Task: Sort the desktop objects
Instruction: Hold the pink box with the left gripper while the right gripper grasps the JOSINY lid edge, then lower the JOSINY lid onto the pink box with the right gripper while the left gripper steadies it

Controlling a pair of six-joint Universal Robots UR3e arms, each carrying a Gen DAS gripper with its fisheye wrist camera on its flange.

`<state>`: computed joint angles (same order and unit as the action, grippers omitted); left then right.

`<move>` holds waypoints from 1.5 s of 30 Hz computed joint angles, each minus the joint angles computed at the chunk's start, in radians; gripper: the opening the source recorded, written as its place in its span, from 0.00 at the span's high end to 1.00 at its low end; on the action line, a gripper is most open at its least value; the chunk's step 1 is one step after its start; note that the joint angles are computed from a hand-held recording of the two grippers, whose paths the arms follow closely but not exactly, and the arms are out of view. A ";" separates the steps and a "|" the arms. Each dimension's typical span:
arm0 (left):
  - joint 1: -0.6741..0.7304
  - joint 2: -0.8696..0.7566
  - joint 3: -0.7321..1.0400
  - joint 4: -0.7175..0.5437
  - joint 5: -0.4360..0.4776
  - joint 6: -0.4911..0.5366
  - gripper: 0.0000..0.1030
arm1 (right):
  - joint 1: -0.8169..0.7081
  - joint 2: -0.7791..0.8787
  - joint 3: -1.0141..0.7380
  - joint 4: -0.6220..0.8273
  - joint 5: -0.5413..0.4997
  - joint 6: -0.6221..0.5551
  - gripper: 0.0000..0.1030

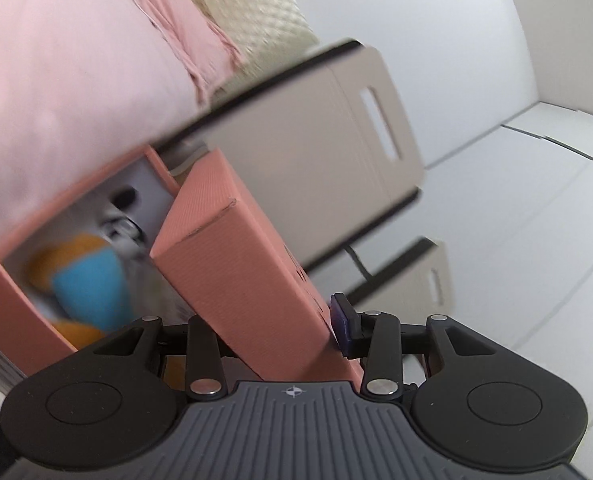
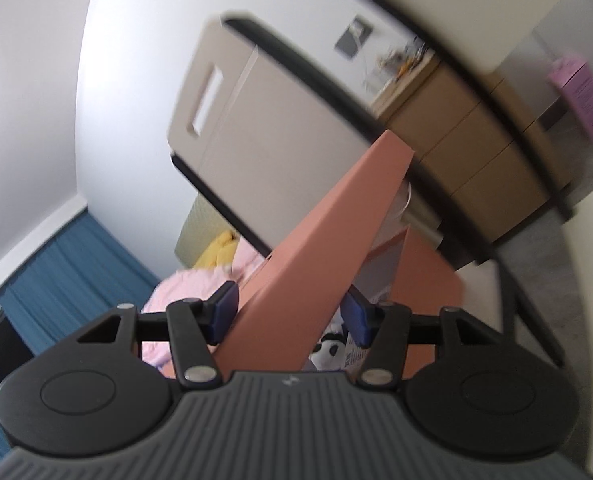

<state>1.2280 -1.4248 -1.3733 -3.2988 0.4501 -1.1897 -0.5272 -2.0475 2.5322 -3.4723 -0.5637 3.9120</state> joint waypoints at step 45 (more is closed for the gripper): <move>0.163 0.176 -0.387 0.032 0.139 0.237 0.11 | 0.511 0.154 0.041 -0.185 -0.643 -0.125 0.30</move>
<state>1.3907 -1.2492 -1.7607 -3.2664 0.5892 -0.9528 -0.0164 -1.8939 2.5729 -3.6569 -1.2071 3.7868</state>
